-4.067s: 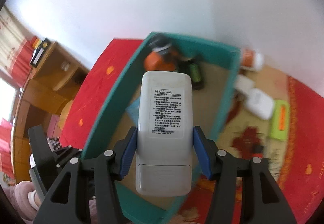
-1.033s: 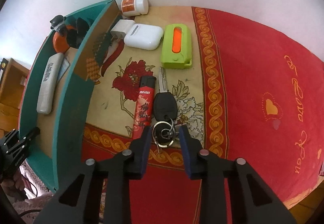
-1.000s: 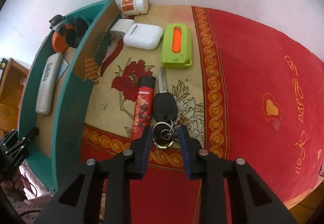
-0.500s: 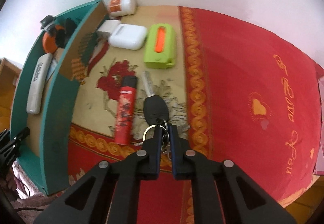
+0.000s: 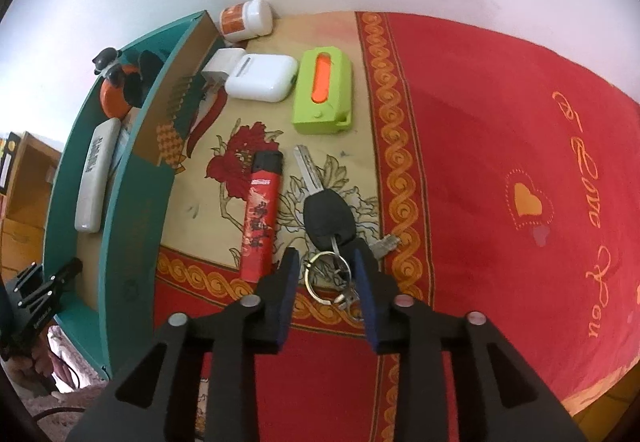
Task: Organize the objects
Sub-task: 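Return the right gripper to the pile and grasp the car keys' ring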
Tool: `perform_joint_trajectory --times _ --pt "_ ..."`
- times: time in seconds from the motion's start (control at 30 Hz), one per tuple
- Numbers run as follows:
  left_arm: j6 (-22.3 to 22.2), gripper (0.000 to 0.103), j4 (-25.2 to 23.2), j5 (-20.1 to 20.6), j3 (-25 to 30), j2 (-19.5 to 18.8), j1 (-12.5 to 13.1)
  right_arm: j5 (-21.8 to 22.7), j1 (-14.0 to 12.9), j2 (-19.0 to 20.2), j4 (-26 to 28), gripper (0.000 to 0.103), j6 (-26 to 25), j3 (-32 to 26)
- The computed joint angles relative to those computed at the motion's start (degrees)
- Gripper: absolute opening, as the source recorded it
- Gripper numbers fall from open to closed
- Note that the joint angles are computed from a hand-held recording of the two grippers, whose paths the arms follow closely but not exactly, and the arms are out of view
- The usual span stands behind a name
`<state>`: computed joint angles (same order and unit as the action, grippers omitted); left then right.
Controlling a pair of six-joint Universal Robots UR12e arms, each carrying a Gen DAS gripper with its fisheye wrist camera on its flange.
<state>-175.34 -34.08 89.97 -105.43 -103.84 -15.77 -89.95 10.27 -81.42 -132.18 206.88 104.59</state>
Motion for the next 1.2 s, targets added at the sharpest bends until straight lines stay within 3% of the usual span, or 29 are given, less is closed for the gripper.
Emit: perform_joint_trajectory --times 0.67,0.8,0.83,0.9,1.2 --pt "0.3 0.028 0.0 0.1 0.0 0.0 -0.2 -7.0 2.4 3.2 -2.2 0.030 -3.7 -1.6" --pt "0.2 0.028 0.0 0.2 0.0 0.0 -0.2 -7.4 2.6 3.1 -3.1 0.020 -4.9 -1.3" --pt "0.2 0.028 0.0 0.1 0.0 0.0 -0.2 -7.0 2.4 2.9 -3.8 0.010 -4.7 -1.0" --pt "0.1 0.028 0.0 0.2 0.0 0.0 -0.2 -6.2 2.2 2.6 -4.8 0.003 -4.0 -0.6" --pt "0.2 0.028 0.0 0.2 0.0 0.0 -0.2 -7.0 2.5 1.2 -8.2 0.000 -3.0 0.5"
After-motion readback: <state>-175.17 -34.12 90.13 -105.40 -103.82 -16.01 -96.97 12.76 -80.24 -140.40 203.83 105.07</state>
